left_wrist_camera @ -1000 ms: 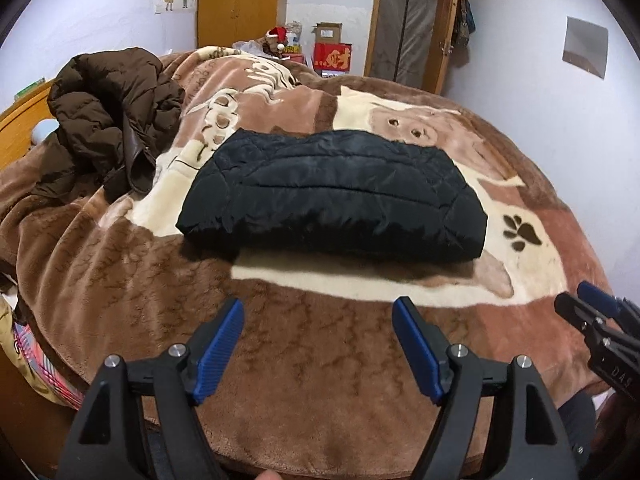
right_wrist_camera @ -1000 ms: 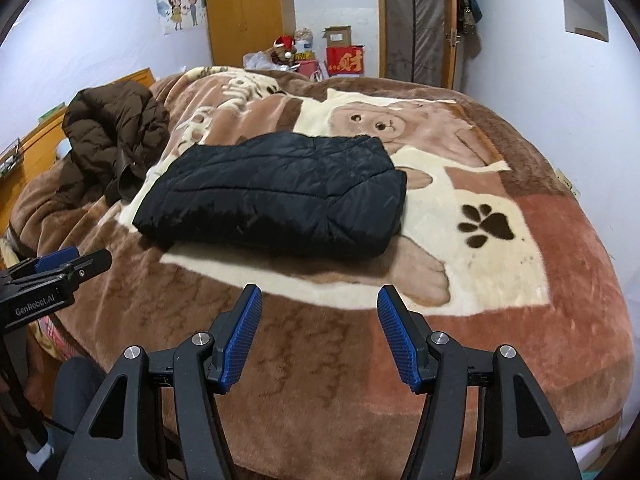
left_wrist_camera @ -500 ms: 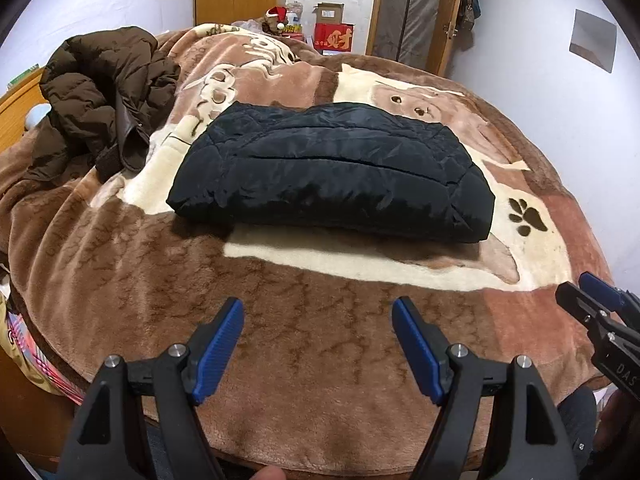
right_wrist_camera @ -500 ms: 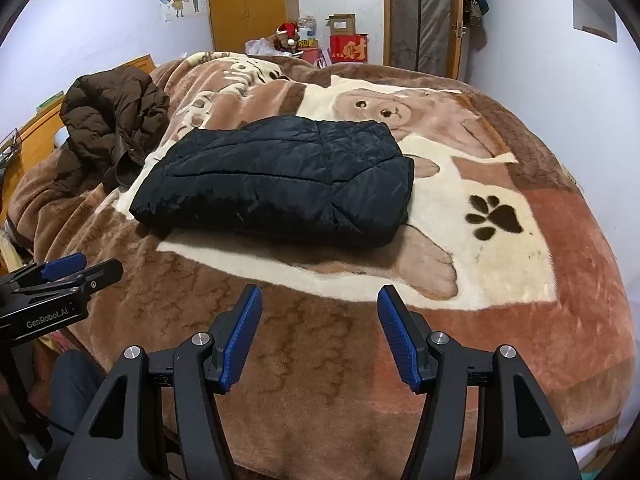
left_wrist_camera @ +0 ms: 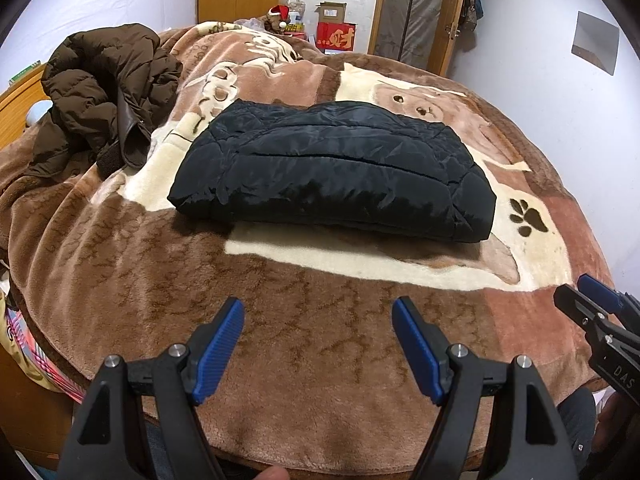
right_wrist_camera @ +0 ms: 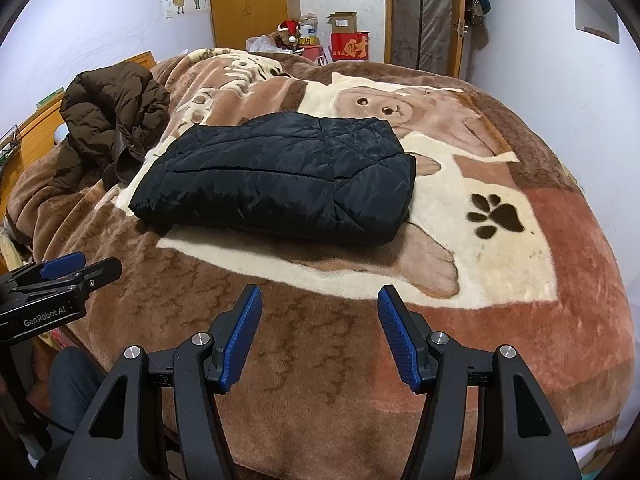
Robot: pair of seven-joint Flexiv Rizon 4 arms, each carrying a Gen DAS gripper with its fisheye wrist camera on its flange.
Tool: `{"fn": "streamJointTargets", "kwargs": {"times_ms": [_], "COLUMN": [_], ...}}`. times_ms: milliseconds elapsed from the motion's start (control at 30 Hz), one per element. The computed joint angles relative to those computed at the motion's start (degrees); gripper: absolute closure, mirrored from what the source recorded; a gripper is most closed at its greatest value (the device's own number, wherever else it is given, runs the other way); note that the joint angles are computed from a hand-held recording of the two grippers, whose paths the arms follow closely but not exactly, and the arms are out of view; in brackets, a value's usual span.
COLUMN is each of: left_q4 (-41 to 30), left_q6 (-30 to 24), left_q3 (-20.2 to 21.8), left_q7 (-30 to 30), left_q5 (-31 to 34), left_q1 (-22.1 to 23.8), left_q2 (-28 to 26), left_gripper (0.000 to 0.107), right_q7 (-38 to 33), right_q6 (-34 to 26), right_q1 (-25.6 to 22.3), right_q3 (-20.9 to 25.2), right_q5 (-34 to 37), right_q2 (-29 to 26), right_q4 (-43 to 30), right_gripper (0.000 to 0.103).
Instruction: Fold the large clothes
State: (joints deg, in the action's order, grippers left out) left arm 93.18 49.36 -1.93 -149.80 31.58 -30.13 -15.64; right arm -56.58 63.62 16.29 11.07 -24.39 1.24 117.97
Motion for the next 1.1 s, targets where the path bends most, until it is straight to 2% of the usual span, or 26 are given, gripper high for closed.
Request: {"fn": "streamJointTargets", "kwargs": {"times_ms": [1100], "left_q4": [0.33], "left_q6": [0.4], "left_q3": [-0.32], "left_q7": [-0.04], "left_q5": [0.14], "left_q1": [0.36], "left_q2": [0.73], "left_gripper": [0.029], "right_q7": [-0.24], "right_q6": [-0.3], "right_q1": [0.18], "right_q3": [0.27], "right_q5": [0.17], "right_q2": [0.51], "right_q4": [0.68], "right_gripper": [0.043]}}
